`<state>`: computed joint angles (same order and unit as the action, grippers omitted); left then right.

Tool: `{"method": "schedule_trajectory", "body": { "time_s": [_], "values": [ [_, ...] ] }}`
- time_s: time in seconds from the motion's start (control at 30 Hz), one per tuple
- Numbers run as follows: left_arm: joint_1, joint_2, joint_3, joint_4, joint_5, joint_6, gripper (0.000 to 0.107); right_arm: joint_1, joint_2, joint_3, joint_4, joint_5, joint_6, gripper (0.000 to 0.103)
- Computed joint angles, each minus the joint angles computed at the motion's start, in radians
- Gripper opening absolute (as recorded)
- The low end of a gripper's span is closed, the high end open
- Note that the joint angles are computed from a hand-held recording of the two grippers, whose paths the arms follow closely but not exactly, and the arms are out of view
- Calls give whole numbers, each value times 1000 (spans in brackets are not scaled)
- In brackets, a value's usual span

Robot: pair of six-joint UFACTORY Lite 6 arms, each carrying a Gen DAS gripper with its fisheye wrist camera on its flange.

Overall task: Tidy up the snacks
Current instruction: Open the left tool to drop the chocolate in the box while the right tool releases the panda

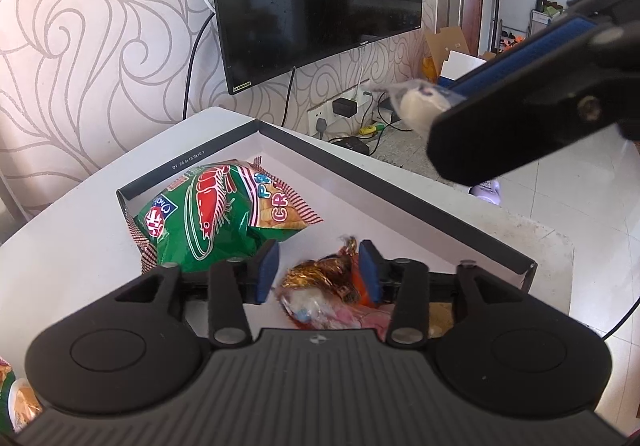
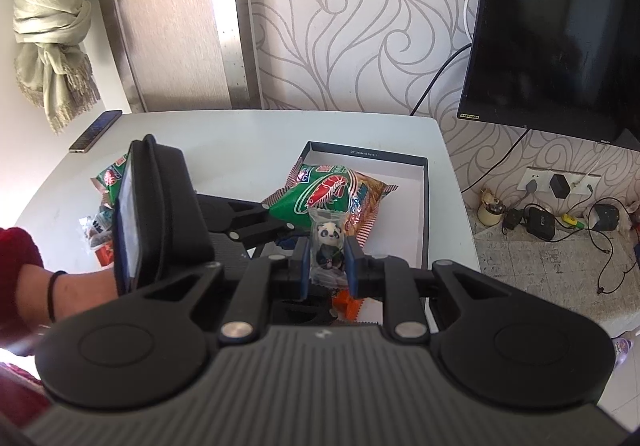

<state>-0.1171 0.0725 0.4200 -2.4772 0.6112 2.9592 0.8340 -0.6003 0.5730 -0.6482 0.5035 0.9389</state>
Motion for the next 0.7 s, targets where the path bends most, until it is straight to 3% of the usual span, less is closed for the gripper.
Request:
{"method": "schedule_trajectory", "body": {
  "time_s": [0.07,0.47,0.7],
  "values": [
    [-6,-4,-10,-33,5,35,60,-13,2,-4,10,-11,-11,21],
    [29,-51,-50,-7,4,10,62,-31,-2,-11,46,-39,-59,21],
    [50,-175,-125,55,-8,-51,85,-64,7,-12,99,-69,-123,21]
  ]
}}
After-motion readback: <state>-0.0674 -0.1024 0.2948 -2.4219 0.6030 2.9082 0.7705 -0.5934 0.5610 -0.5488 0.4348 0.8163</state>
